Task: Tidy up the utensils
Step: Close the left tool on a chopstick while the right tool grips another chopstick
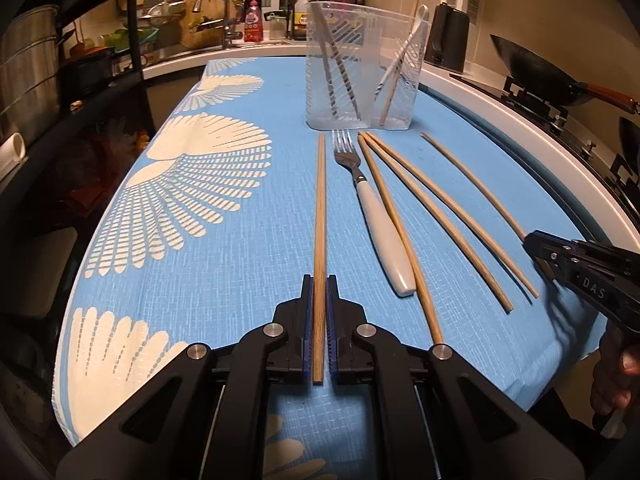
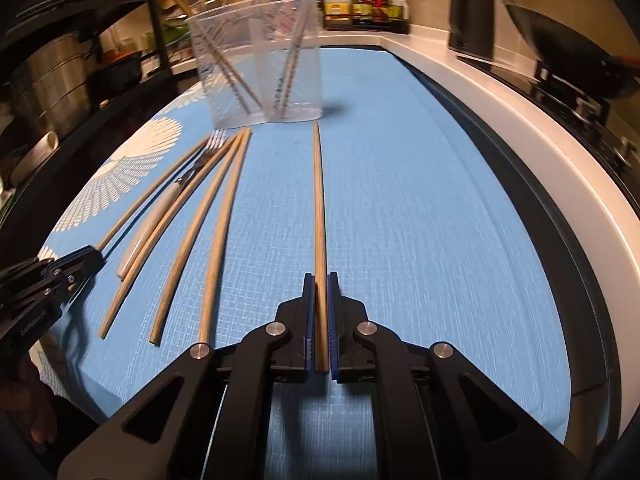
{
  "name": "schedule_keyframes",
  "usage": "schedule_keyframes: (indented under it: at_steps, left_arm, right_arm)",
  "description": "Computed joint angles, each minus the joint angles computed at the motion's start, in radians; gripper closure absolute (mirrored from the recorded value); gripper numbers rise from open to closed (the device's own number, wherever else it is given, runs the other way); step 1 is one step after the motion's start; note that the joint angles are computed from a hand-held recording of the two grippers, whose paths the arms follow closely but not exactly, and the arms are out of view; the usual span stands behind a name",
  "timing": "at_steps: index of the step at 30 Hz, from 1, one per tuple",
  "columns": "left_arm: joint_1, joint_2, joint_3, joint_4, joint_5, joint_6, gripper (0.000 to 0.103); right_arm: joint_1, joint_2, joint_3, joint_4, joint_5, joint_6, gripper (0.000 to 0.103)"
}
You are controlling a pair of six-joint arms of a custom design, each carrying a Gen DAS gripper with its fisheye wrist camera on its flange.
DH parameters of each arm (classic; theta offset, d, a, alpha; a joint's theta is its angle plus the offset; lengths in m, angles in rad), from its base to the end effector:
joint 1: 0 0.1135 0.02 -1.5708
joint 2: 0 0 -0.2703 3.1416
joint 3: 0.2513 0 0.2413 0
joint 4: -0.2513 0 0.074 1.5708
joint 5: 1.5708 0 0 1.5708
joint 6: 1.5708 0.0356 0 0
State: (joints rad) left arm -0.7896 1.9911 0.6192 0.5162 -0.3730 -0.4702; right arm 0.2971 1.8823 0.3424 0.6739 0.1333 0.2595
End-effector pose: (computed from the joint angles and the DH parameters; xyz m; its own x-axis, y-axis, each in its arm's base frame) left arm 0.2244 -0.2078 0.0621 -0.6973 0.1040 -0.7092 0.1986 0.9787 -0.0518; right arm 0.2317 0.0660 0.0558 -0.7573 0.0341 -0.6522 -0.0139 0.9976 0.0684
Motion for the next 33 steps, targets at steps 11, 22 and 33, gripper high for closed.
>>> schedule_keyframes:
  at_steps: [11, 22, 33]
  left_arm:
    - [0.024, 0.017, 0.016, -0.032, -0.037, -0.025, 0.097]
    - [0.016, 0.025, 0.022, -0.029, -0.058, -0.028, 0.095]
    - [0.014, 0.024, 0.020, -0.029, -0.068, -0.036, 0.095]
  right_arm:
    - [0.020, -0.002, -0.017, 0.001, 0.114, 0.101, 0.097]
    - [-0.004, 0.005, -0.019, 0.022, 0.067, 0.118, 0.095]
    - [-0.011, 0.011, -0.019, 0.034, 0.061, 0.118, 0.096]
